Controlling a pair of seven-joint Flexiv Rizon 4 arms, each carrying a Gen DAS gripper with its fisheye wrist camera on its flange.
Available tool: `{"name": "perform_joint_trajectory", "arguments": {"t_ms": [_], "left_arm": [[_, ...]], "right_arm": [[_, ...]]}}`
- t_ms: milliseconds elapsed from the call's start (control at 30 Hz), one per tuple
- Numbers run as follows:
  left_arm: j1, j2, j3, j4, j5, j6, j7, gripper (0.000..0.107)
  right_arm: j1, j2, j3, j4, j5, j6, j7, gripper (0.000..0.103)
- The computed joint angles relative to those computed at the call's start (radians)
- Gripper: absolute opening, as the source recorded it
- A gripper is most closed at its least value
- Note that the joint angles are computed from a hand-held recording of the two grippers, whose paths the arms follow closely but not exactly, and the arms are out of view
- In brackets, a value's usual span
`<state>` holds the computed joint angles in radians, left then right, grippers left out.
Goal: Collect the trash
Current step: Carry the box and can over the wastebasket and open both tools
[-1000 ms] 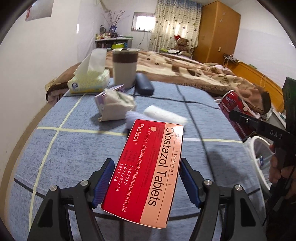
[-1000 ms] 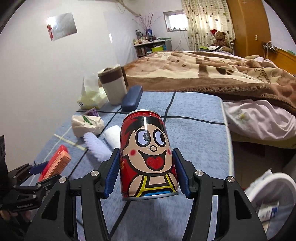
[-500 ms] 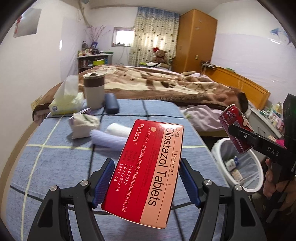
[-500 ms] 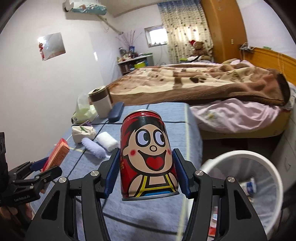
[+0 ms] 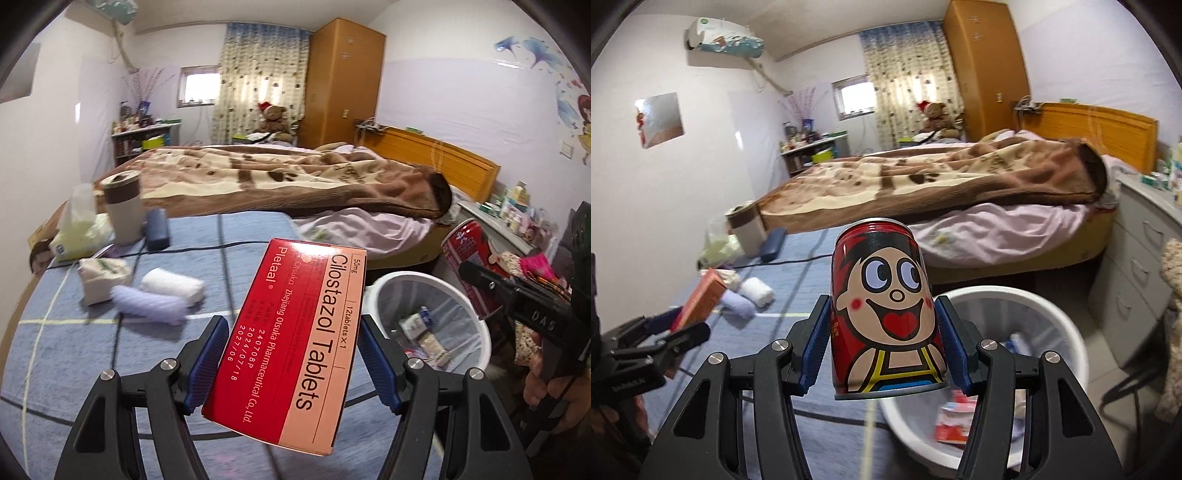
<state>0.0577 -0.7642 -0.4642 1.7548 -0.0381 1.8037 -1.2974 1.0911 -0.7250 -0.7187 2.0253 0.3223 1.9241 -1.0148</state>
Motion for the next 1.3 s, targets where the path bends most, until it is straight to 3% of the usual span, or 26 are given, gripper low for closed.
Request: {"name": "perform_joint_trajectory", "arguments": {"t_ms": [67, 300, 467, 867, 1300], "left_arm": [[-0.006, -0.009, -0.016, -0.013, 0.008, -0.004, 0.009, 0.071], [-0.032, -0.051, -0.070, -0.067, 0.009, -0.050, 0.060, 0.071], [-0.068, -0.087, -0.084, -0.118, -0.015, -0.091, 0.112, 0.071], [-0.211, -0.127, 0.008, -0.225, -0.109, -0.164, 0.186, 0.071], [-0.287, -0.193, 0.042, -0.351, -0.198, -0.261, 0.245, 0.071]], "right_arm": [[0.000, 0.012, 0.000, 0.020, 0.014, 0.009, 0.004, 0.057], [0.085, -0.009, -0.110, 0.090, 0.047, -0.031, 0.056, 0.057], [0.088, -0.009, -0.132, 0.129, 0.020, -0.058, 0.114, 0.057], [0.045, -0.004, -0.111, 0.159, -0.043, -0.078, 0.188, 0.057], [-0.068, 0.016, -0.037, 0.140, -0.160, -0.151, 0.218, 0.057]]}}
